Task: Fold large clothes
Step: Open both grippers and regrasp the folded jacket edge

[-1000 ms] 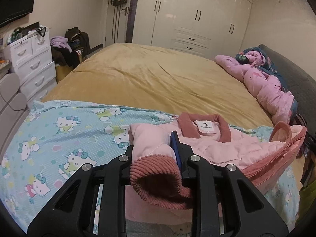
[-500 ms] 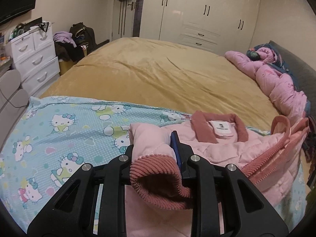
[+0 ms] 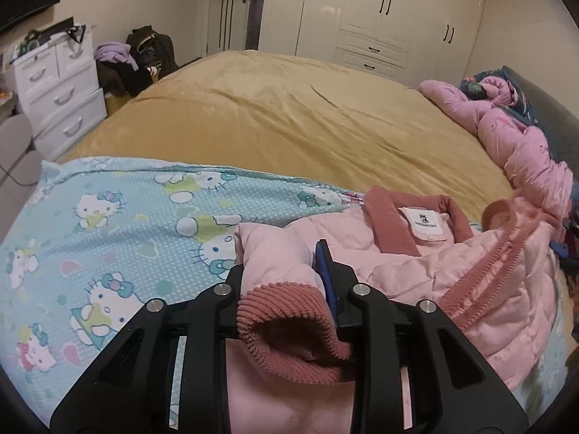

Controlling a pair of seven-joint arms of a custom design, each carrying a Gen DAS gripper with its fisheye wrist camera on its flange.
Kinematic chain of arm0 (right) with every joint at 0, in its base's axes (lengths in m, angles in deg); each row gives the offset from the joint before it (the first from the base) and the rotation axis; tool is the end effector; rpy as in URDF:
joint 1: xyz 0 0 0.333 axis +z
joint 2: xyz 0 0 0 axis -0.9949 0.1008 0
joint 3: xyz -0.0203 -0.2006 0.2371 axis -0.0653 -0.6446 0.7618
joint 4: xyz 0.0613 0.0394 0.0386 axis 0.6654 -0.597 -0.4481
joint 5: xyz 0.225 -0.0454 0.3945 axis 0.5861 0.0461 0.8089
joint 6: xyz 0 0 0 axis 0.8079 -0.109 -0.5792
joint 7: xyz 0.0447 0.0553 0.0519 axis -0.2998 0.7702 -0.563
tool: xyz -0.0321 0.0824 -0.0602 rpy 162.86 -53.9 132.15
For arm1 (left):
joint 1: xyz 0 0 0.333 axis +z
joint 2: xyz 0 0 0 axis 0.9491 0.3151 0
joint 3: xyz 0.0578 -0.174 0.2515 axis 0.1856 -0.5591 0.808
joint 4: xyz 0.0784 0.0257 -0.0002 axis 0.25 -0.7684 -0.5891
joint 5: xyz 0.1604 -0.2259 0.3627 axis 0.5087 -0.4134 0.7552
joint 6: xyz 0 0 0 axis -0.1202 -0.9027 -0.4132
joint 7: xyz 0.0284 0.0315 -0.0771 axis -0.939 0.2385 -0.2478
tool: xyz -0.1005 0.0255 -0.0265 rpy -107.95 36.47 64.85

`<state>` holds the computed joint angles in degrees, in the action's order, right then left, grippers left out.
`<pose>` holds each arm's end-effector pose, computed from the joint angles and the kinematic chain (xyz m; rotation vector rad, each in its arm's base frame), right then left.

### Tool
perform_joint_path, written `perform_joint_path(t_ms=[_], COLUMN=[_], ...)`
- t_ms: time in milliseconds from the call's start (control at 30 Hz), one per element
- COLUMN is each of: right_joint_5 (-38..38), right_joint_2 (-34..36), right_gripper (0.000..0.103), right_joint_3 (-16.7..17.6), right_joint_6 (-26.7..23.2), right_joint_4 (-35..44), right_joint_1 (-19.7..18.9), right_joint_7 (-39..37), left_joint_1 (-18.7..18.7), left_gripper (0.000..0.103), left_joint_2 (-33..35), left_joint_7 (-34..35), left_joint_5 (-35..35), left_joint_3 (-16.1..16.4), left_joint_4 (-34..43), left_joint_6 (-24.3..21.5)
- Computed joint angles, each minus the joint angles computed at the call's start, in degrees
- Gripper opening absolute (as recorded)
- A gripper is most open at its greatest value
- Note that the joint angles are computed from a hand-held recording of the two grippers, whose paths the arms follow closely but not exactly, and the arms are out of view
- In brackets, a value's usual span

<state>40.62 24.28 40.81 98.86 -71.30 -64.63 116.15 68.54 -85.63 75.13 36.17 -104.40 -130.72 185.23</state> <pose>0.5537 0.1358 0.5207 -1.3589 1.5436 0.1228 0.3938 -0.1363 0.5570 -2.0058 1.4594 -0.7617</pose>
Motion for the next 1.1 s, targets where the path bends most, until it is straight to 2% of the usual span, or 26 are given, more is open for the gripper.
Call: perform_joint_path(t_ms=[33, 133, 200, 267, 367, 433, 500, 533, 600, 667, 733, 767, 800, 867, 933, 967, 1100], right_joint_5=[-0.9, -10.2, -19.2, -29.2, -37.2, -41.6, -42.3, -42.5, -40.4, -37.7, -37.0, -41.0, -47.2, -58.0, -63.5, -64.5, -62.7], right_joint_2=[-0.9, -4.6, -6.1, -5.7, -3.5, -1.7, -0.5, -0.3, -0.2, -2.1, -4.0, -4.1, -4.3, -4.2, -3.4, -2.7, 0.7], right_gripper=[0.081, 0.082, 0.084, 0.084, 0.084, 0.086, 0.089, 0.089, 0.089, 0.089, 0.089, 0.091, 0.094, 0.094, 0.094, 0.094, 0.093], right_joint_3=[0.6, 3.7, 6.0, 9.0, 10.8, 11.4, 10.4, 9.7, 7.2, 5.6, 5.0, 6.3, 9.1, 13.6, 14.4, 13.7, 8.3], right_joint_6=[0.6, 3.8, 2.9, 0.9, 0.2, 1.3, 2.8, 3.1, 3.6, 6.2, 10.0, 12.2, 12.8, 11.9, 9.9, 9.2, 8.0], right_joint_4=[-0.6, -3.6, -5.2, -5.6, -5.4, -5.1, -4.8, -4.8, -4.5, -5.9, -7.5, -8.0, -8.3, -8.1, -7.4, -7.0, -5.7], right_joint_1=[0.2, 1.7, 2.4, 1.7, 2.0, 1.9, 3.2, 3.9, 5.9, 7.4, 7.4, 5.0, 0.7, -7.0, -9.9, -9.8, -6.0], right_joint_7=[-1.2, -3.3, -2.8, 1.3, 6.1, 9.6, 10.9, 11.2, 9.9, 8.3, 8.0, 12.3, 18.7, 29.4, 34.1, 34.8, 34.0], left_joint_1=[-0.1, -0.1, 0.2, 0.3, 0.2, 0.6, 4.0, 4.6, 3.9, 4.4, 3.5, 2.7, 1.6, -1.0, -2.0, -2.3, -4.0], left_gripper=[0.023, 0.026, 0.028, 0.034, 0.05, 0.071, 0.087, 0.088, 0.09, 0.093, 0.093, 0.093, 0.093, 0.093, 0.093, 0.093, 0.092], left_joint_2=[0.2, 1.0, 1.3, 0.9, 0.0, -0.8, -2.2, -3.4, -5.2, -6.8, -7.8, -8.1, -7.7, -6.5, -5.2, -4.6, -4.2], left_joint_7=[0.0, -0.1, -0.6, -1.4, -2.1, -2.6, -5.1, -5.6, -5.5, -5.5, -5.0, -4.6, -3.6, -0.8, 1.2, 2.0, 2.8], left_joint_5=[-0.2, -0.4, -0.4, -0.6, -0.7, -0.2, 3.2, 4.7, 5.8, 7.4, 7.6, 7.1, 6.2, 3.8, 1.6, 0.7, -5.3], left_joint_3=[0.3, 0.3, 0.0, -0.1, -0.3, -1.0, -5.0, -5.7, -5.1, -5.8, -4.7, -3.7, -2.3, 0.8, 2.2, 2.9, 5.9], left_joint_4=[0.0, 0.0, 0.0, -0.5, -0.9, -0.9, 0.2, 0.1, -0.8, -1.6, -3.3, -4.6, -5.5, -7.2, -8.2, -8.8, -11.6], left_joint_6=[0.5, 1.6, 2.4, 3.7, 5.1, 6.1, 3.3, 3.5, 4.4, 2.7, 1.3, 1.0, 0.6, 0.3, -0.4, 0.2, 7.8])
